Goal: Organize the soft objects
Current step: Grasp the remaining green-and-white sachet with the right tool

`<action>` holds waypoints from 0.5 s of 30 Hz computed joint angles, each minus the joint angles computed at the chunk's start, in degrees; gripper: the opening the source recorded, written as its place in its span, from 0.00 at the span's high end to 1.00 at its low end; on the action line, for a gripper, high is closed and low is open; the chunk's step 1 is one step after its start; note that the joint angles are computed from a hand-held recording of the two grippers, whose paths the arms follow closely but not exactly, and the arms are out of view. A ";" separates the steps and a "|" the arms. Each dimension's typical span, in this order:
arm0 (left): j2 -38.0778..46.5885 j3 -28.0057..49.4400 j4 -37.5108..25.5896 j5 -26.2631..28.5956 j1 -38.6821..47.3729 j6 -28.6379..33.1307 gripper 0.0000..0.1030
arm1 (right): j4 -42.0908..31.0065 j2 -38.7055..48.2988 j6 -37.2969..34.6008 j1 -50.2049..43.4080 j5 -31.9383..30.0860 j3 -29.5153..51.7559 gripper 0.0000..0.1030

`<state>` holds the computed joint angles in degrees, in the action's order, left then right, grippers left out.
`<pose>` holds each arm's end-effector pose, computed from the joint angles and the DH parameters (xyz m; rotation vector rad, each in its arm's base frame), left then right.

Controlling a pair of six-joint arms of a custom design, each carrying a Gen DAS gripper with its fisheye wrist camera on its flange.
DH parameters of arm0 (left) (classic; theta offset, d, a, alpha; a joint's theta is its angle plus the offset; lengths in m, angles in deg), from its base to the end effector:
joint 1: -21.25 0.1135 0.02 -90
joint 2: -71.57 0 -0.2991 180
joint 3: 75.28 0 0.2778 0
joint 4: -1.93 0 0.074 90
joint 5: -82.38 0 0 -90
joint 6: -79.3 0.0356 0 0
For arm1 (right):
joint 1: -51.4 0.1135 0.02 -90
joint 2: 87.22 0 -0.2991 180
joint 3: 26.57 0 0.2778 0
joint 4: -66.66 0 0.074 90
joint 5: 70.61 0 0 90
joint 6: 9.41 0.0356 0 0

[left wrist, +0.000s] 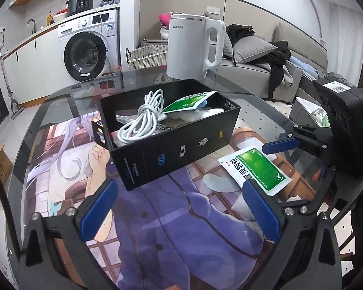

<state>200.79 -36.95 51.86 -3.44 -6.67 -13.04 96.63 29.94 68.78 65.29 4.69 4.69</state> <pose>0.2528 -0.1369 -0.0043 0.5486 2.2432 -0.3563 0.2280 0.0657 0.0127 -0.6607 2.4463 0.3406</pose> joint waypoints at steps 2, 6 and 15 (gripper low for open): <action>-0.03 0.11 -0.30 0.19 0.28 -0.06 0.00 | 0.64 0.50 0.42 0.42 0.26 0.03 0.00; -0.21 -0.02 -0.43 0.56 0.95 -0.23 0.00 | 1.06 0.88 1.60 1.04 1.09 0.32 0.00; -0.19 -0.08 -0.44 1.08 1.39 -0.19 0.00 | 1.27 2.39 4.78 2.18 2.20 1.71 0.00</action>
<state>200.60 -37.03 51.42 -2.36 -5.27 -13.23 97.90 32.33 73.56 67.47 6.89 6.40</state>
